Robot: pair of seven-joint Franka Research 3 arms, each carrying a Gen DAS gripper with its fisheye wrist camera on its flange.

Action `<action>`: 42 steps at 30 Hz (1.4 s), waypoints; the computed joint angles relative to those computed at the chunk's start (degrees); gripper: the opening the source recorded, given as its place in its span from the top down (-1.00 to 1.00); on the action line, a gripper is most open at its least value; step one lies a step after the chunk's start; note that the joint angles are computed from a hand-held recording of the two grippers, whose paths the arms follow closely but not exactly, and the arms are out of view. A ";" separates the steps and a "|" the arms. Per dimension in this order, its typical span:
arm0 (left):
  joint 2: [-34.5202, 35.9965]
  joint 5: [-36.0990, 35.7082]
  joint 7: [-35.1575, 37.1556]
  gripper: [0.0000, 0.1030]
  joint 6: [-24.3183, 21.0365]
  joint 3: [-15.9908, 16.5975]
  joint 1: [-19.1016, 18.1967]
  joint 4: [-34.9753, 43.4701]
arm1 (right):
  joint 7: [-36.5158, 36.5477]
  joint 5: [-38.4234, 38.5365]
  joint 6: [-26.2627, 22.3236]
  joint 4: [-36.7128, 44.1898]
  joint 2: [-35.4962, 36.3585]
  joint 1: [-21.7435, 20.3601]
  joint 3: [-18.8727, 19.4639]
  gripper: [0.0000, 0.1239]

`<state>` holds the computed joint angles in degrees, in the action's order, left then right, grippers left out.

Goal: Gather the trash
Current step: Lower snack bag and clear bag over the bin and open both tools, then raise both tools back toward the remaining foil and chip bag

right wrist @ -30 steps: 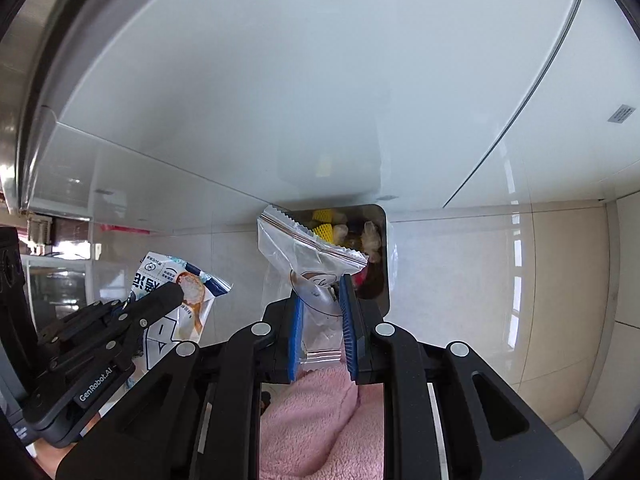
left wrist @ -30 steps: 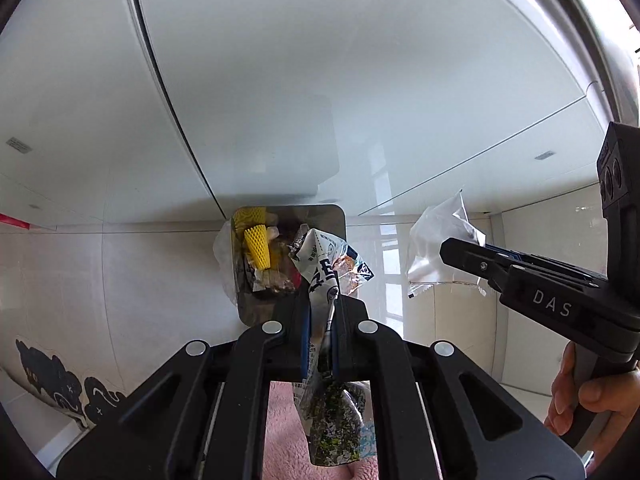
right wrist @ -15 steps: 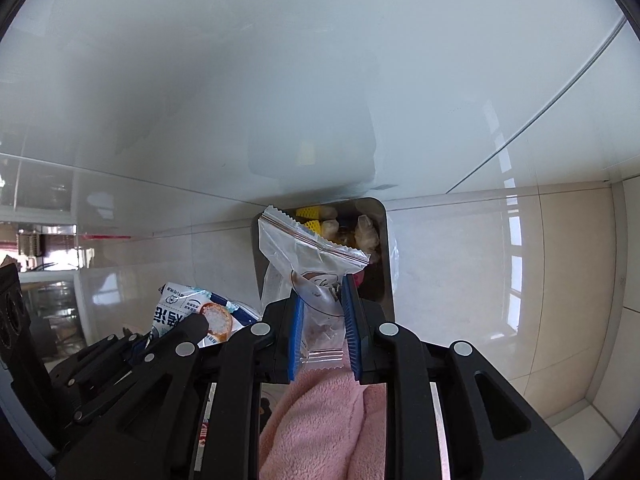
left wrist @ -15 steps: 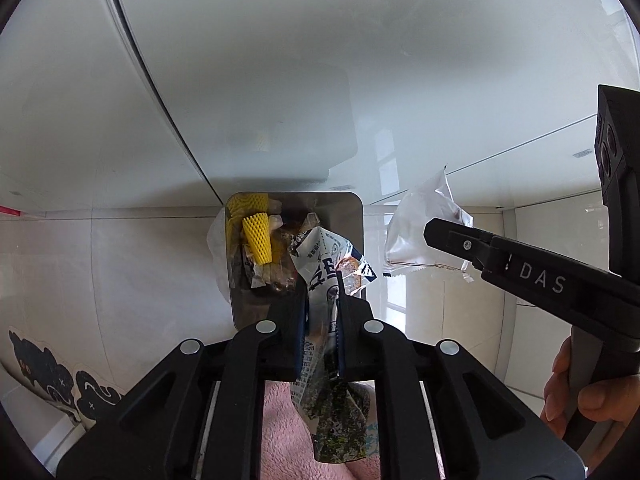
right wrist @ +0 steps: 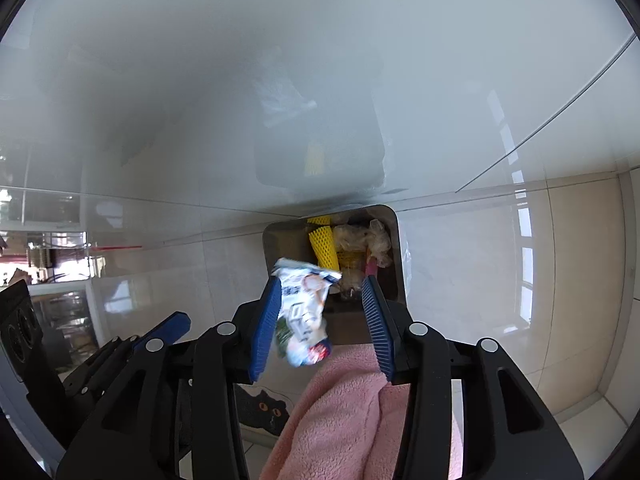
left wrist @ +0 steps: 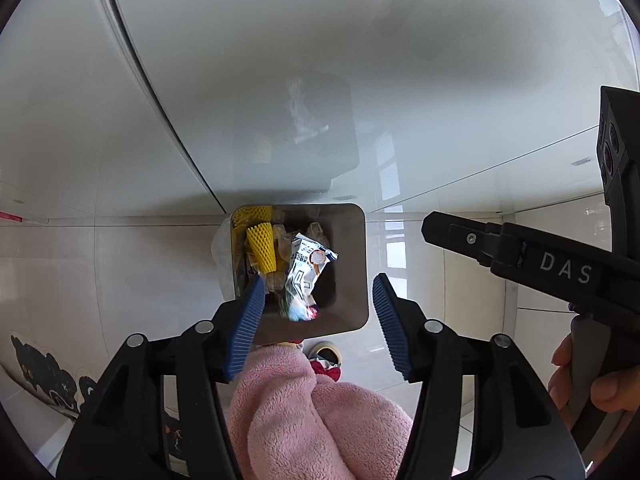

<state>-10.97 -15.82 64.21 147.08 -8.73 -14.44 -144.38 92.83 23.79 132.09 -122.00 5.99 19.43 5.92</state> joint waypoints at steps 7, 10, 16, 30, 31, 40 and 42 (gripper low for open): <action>-4.82 5.81 -5.02 -0.80 -5.80 -1.05 0.74 1.29 | 2.70 -2.47 -1.96 -0.86 -3.08 -0.63 -0.76 -0.39; -7.73 7.86 -6.24 -0.84 -9.81 -0.84 0.51 2.96 | 2.88 -3.21 -4.48 -0.93 -5.55 -1.38 -1.24 -0.54; -11.79 11.47 -8.04 -0.84 -16.01 -1.10 0.07 8.22 | 1.58 -5.32 -9.59 1.07 -11.77 -2.96 -2.02 -0.59; -7.00 19.58 -8.98 -0.84 -21.76 -2.20 1.46 29.77 | -0.03 -7.65 -12.33 12.06 -18.49 -8.05 -4.07 -0.61; -5.93 19.98 -8.87 -0.84 -21.63 -2.28 1.63 31.09 | -0.03 -7.53 -12.08 13.01 -18.18 -8.27 -4.17 -0.61; 5.46 21.81 -5.90 -0.84 -19.82 -1.91 3.63 44.62 | 1.35 -9.29 -12.21 27.40 -8.58 -9.54 -4.62 -0.61; 8.75 21.83 -4.84 -0.84 -19.93 -1.79 4.12 48.51 | 2.01 -10.43 -12.23 31.36 -5.29 -9.49 -4.64 -0.61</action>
